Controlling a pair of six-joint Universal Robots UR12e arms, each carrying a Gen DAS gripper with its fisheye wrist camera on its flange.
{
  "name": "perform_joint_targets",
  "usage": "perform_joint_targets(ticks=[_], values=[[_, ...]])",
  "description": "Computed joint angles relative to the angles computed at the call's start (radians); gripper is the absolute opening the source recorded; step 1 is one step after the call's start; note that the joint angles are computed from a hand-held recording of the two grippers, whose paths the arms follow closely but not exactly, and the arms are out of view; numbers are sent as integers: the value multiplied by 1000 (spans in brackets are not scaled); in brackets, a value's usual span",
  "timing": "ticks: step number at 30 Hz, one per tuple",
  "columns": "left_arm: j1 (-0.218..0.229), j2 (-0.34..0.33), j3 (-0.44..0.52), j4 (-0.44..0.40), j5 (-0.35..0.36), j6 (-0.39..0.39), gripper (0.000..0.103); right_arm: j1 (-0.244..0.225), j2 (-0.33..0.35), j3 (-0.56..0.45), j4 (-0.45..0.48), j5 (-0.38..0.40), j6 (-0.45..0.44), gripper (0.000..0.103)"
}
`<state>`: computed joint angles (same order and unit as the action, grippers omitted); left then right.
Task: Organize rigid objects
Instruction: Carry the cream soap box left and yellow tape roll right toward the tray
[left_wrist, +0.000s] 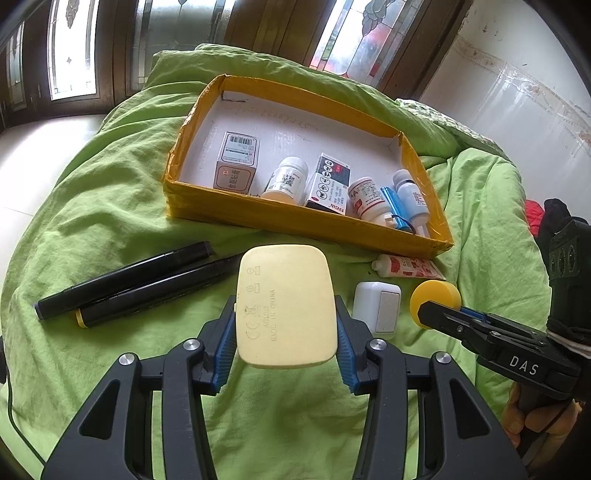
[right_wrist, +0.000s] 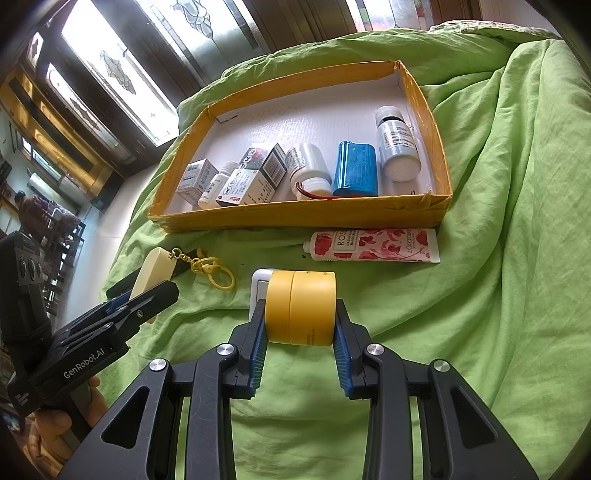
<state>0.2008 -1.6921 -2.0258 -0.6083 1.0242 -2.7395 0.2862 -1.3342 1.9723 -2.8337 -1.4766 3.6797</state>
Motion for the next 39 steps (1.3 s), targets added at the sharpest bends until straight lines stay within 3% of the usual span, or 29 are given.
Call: perform_joint_targets(ticks=[39], values=[[0,37,26,55,-70,2,45,-5,-14,14,-69,30,19,29]])
